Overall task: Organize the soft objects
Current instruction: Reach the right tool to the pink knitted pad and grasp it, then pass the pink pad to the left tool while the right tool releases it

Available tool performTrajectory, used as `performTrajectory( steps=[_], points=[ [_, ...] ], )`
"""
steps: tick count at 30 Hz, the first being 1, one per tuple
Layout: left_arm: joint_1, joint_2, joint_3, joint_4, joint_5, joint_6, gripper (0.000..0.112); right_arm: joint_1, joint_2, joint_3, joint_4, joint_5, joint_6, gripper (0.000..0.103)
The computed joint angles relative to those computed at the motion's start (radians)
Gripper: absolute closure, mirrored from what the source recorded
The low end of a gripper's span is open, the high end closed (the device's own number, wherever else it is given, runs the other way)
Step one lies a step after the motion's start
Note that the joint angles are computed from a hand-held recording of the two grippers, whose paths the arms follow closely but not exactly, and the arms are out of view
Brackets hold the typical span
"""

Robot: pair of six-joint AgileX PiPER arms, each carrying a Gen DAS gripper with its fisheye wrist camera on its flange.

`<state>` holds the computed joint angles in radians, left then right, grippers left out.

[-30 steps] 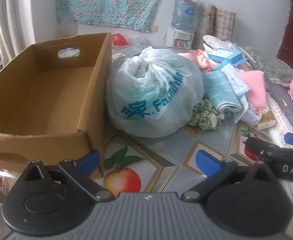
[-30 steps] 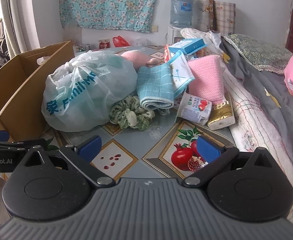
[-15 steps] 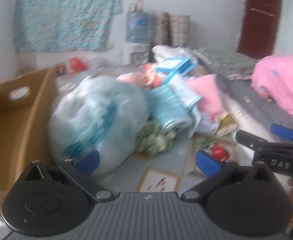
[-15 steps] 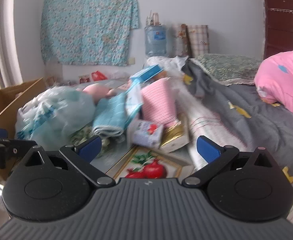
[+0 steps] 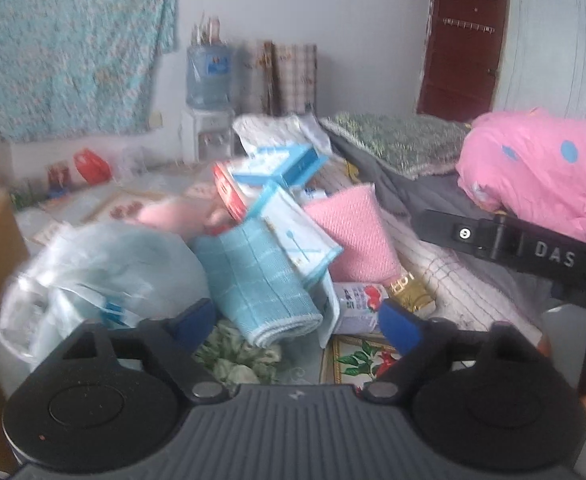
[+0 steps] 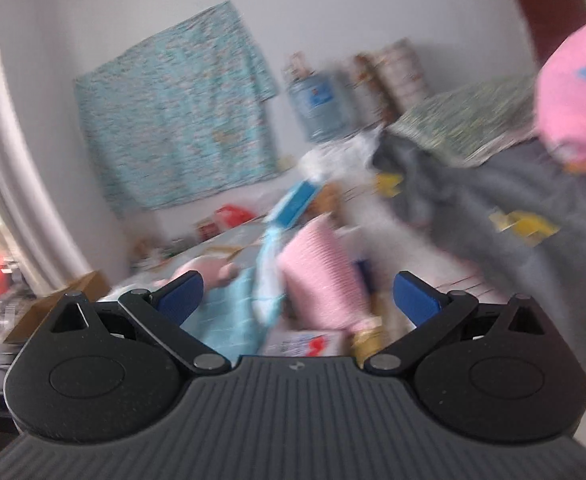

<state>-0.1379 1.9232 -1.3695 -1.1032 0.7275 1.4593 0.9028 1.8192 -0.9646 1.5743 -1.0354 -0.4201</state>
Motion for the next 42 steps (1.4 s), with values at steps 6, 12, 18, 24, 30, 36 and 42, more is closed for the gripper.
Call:
performTrajectory(
  steps=[6, 12, 18, 24, 30, 36, 42],
  points=[
    [-0.017, 0.101, -0.138, 0.127, 0.064, -0.182, 0.046, -0.087, 0.036, -0.015, -0.061, 0.097, 0.04, 0.019],
    [-0.058, 0.12, -0.139, 0.083, 0.039, -0.112, 0.056, -0.196, 0.062, -0.017, -0.111, 0.159, 0.063, 0.031],
    [-0.1, 0.162, -0.183, 0.136, 0.005, -0.159, 0.067, -0.327, 0.124, -0.046, -0.213, 0.297, 0.104, 0.034],
    [-0.099, 0.183, -0.209, 0.138, 0.021, -0.168, 0.068, -0.382, 0.141, -0.029, -0.368, 0.361, 0.246, 0.062],
    [-0.086, 0.174, -0.2, 0.108, 0.04, -0.158, 0.065, -0.329, 0.107, -0.013, -0.306, 0.248, 0.186, 0.071],
    [-0.058, 0.115, -0.133, 0.046, 0.082, -0.076, 0.044, -0.253, -0.018, 0.126, -0.353, 0.156, 0.309, 0.071],
    [-0.014, 0.067, -0.083, 0.023, 0.187, -0.023, 0.02, -0.233, -0.068, 0.276, -0.693, 0.227, 0.774, 0.071]
  ],
)
